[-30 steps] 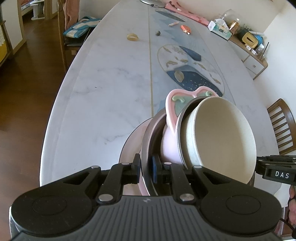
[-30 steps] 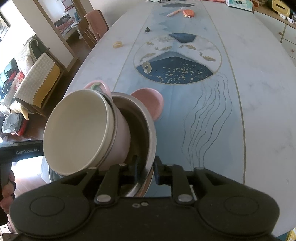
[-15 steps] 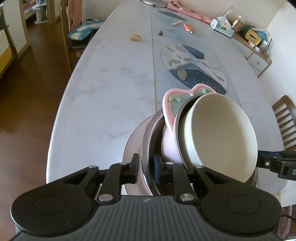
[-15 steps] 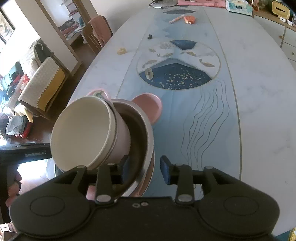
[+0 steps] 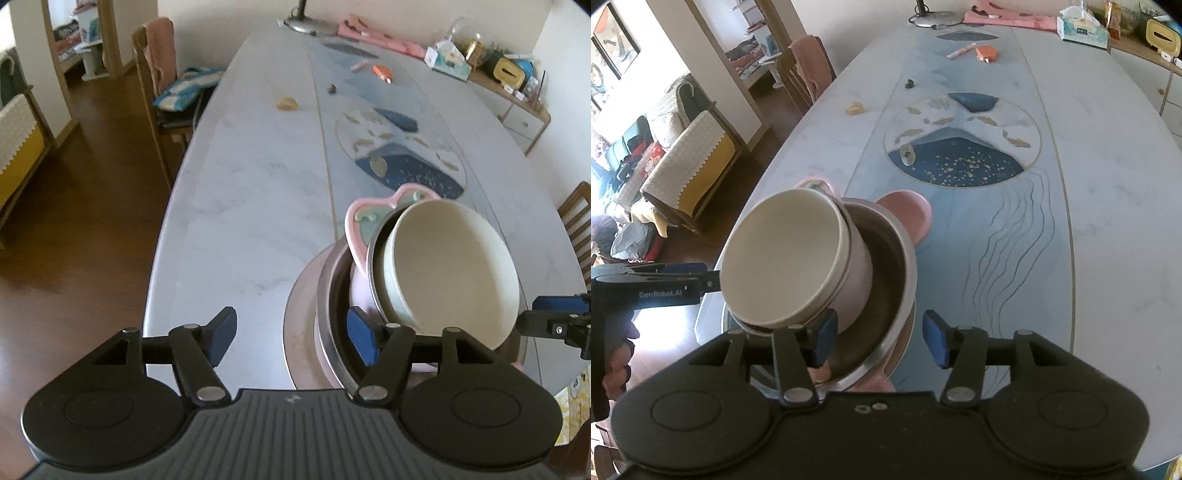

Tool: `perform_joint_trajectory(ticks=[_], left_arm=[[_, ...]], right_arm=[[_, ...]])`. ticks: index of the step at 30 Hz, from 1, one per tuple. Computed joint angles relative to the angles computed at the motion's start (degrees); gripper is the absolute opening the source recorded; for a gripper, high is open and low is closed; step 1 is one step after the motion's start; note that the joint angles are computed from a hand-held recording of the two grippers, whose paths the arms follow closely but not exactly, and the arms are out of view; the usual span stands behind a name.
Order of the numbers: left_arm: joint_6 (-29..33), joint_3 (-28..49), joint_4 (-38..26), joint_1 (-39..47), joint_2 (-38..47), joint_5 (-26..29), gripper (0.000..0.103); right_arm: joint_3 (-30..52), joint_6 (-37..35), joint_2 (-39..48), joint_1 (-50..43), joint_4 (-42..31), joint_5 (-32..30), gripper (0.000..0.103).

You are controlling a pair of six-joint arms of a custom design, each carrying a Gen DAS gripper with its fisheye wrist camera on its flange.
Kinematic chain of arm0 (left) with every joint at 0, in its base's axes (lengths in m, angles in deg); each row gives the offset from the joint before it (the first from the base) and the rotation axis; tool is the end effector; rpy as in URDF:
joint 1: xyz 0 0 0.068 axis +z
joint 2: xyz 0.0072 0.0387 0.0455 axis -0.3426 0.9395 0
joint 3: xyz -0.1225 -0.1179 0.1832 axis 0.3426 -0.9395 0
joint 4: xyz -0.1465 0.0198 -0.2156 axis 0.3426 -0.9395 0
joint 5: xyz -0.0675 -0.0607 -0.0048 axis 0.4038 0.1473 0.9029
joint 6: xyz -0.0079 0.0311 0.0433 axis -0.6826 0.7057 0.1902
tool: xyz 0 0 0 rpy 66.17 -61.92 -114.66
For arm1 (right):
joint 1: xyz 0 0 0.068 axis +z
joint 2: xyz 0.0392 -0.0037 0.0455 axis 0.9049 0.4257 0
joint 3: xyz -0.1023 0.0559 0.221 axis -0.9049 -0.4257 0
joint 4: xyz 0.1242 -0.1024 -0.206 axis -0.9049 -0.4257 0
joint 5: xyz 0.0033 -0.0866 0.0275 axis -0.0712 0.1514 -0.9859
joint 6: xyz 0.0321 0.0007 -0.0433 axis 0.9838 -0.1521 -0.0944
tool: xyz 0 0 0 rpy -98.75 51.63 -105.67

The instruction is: Organize plates and bowls

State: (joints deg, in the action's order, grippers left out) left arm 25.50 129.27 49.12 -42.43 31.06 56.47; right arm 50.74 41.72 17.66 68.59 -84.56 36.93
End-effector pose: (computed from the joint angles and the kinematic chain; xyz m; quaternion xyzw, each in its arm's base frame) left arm 0.2524 -0.0991 0.1592 -0.0277 0.9594 -0.0510 0.2760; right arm 0.2824 0.0301 0.1651 -0.1078 0.9503 0.1563 0.2468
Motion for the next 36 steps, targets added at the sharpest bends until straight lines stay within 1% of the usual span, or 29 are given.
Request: perform_joint_trajectory(ticks=[3, 6, 11, 14, 16, 19, 21, 23, 26, 27, 31, 33, 34, 36], left_arm=[[-1.58, -1.08, -1.07, -1.77, -4.23, -2.15, 0.065], [-3.88, -1.39, -2.97, -5.38, -8.61, -5.97, 0.065], [-8.39, -0.15, -6.32, -13.98, -13.47, -14.66, 0.065], [-12.42, 1.56, -8.42, -19.87, -14.18, -20.15, 0.068], [-15.82, 2.87, -9.86, -24.11, -13.96, -24.06, 0.07], [-20.55, 5.52, -12.01, -30.37, -12.17, -28.91, 0.07], [-24.16, 7.44, -13.62, -34.62, -10.07, -32.7, 0.071], [-27.6, 9.35, -15.2, -38.07, -7.85, -35.63, 0.075], [-33.41, 12.54, -18.59, -43.16, -4.24, -39.74, 0.076], [-34.9, 13.71, -19.69, -44.46, -3.04, -40.63, 0.077], [-41.22, 18.54, -24.72, -49.25, 2.26, -44.22, 0.081], [-44.96, 20.56, -27.14, -51.36, 4.42, -45.6, 0.083], [-46.5, 21.48, -28.07, -51.95, 5.39, -45.96, 0.088], [-49.17, 22.97, -29.22, -52.94, 7.03, -46.49, 0.09]], right_arm=[[-1.12, -1.0, -2.57, -0.63, -0.08, -0.93, 0.059], [-2.36, -3.0, -5.79, -1.34, -0.5, -1.86, 0.062], [-4.21, -7.17, -11.38, -3.78, -1.88, -4.1, 0.065], [-5.73, -10.03, -15.15, -6.2, -2.46, -6.31, 0.069], [-6.52, -12.01, -17.51, -7.97, -2.99, -7.88, 0.074], [-7.81, -15.79, -21.61, -11.47, -3.96, -11.35, 0.081], [-8.73, -18.61, -24.26, -14.09, -4.62, -13.95, 0.083], [-9.7, -21.55, -26.6, -16.97, -5.41, -16.82, 0.086], [-10.4, -27.19, -28.69, -22.05, -7.48, -22.05, 0.092], [-10.6, -28.92, -29.27, -23.7, -8.23, -23.63, 0.095], [-10.93, -35.51, -30.25, -30.53, -11.67, -29.79, 0.101], [-10.67, -38.24, -29.85, -33.63, -13.41, -32.25, 0.103], [-10.63, -39.39, -29.75, -34.97, -14.06, -33.07, 0.103], [-10.75, -41.3, -29.76, -37.33, -15.18, -34.29, 0.103]])
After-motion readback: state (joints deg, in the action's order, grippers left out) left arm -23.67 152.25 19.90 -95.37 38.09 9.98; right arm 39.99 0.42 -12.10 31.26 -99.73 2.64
